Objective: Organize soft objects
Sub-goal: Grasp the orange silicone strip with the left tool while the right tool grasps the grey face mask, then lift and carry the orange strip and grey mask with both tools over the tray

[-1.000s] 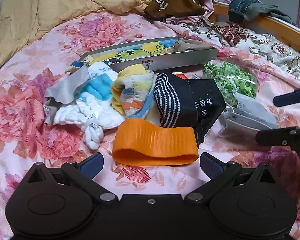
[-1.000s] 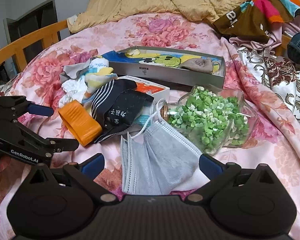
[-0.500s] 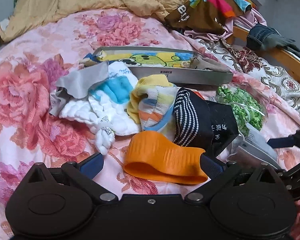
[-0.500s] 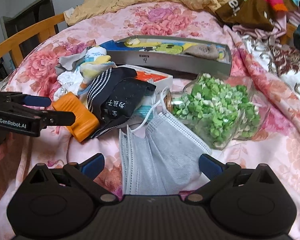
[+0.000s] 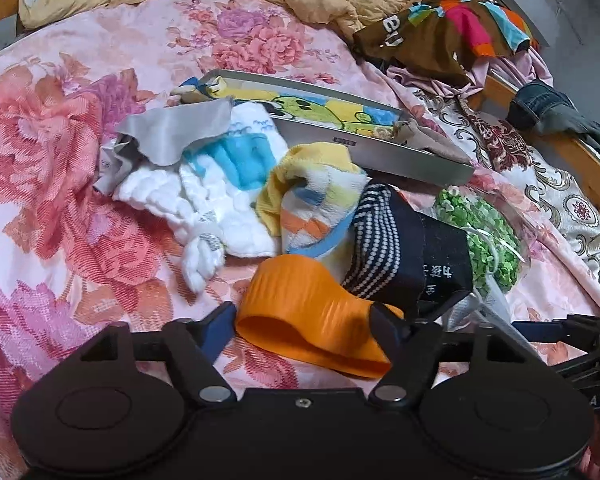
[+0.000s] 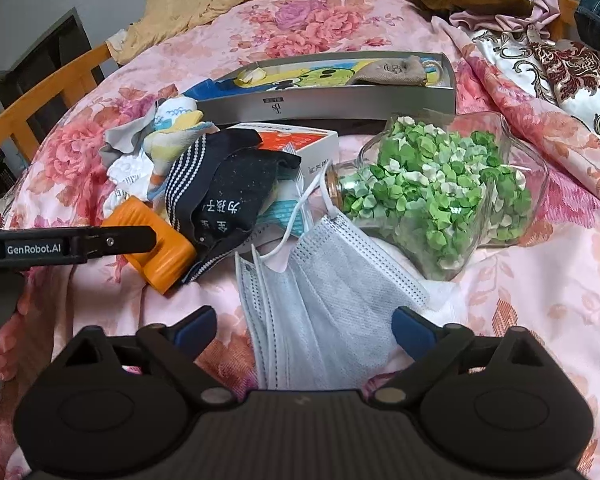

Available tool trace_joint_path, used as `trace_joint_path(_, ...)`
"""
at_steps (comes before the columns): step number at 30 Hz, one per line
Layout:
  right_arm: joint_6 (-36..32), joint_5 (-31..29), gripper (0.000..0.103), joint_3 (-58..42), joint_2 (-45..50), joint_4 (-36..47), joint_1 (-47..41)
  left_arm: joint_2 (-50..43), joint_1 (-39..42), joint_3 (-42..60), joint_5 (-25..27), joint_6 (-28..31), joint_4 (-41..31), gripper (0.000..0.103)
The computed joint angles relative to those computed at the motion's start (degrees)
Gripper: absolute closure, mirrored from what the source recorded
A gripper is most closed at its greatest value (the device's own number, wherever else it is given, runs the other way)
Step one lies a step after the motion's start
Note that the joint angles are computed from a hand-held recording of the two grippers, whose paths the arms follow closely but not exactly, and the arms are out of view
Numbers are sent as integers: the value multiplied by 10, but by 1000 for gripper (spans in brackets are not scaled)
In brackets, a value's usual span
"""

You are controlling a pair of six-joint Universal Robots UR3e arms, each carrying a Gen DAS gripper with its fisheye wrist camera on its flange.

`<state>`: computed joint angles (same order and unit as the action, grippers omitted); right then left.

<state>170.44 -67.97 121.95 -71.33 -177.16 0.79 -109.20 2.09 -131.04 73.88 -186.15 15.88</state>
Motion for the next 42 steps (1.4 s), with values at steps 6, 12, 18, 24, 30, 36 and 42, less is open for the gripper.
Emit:
trace_joint_path(6, 11, 13, 20, 5, -6, 3, -7, 0, -31, 7, 41, -7, 7, 48)
trace_joint_path(12, 2, 3, 39, 1, -5, 7, 2, -7, -56, 22, 90, -35, 12, 61)
trace_joint_path(18, -6, 15, 57, 1, -9, 22, -1, -3, -62, 22, 83, -47, 4, 63)
trace_joint_path(24, -14, 30, 67, 2, -9, 27, -2, -13, -68, 29, 84, -74, 3, 63)
trace_joint_path(30, -10, 34, 73, 6, -11, 20, -3, -9, -87, 37, 110, -74, -14, 69)
trace_joint_path(36, -8, 47, 80, 23, -21, 2, -13, 7, -120, 31, 148, -50, -7, 80)
trace_joint_path(42, -6, 96, 90, 77, -68, -20, -50, 38, -137, 23, 151, -53, -11, 85)
